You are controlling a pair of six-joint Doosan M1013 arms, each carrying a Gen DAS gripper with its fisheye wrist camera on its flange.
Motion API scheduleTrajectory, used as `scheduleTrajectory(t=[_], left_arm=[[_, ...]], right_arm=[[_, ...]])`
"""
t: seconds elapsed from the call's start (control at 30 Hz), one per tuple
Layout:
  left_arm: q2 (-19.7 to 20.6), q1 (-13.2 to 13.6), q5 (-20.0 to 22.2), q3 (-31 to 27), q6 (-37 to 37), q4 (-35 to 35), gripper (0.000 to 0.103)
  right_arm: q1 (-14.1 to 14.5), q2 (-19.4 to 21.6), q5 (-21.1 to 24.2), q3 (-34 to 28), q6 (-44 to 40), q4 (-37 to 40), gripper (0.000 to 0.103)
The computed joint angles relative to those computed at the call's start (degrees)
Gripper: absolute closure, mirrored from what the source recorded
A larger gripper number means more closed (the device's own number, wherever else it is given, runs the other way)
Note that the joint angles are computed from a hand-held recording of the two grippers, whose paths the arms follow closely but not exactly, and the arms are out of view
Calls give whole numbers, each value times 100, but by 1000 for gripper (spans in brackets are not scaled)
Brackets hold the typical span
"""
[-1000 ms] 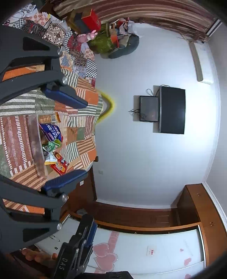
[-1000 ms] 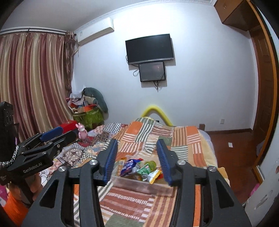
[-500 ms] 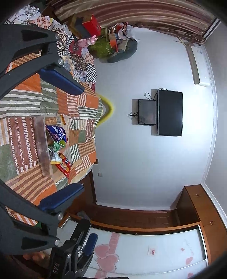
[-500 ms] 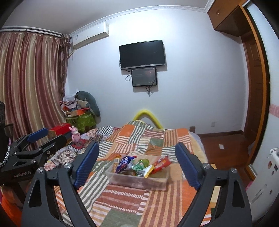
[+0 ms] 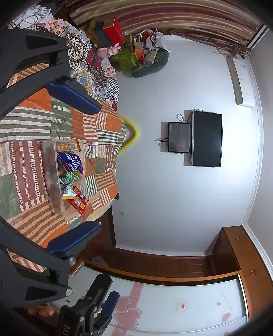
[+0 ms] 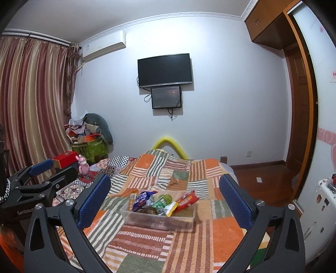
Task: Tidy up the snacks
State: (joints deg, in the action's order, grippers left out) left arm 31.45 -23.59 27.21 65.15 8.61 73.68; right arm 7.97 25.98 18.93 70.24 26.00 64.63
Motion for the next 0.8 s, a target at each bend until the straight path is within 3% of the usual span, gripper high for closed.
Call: scheduleTrajectory(t=[0.8], left_arm=[[11, 10, -176, -2, 152, -117, 0]], right_arm=[[29, -40, -91, 54, -43, -69, 0]])
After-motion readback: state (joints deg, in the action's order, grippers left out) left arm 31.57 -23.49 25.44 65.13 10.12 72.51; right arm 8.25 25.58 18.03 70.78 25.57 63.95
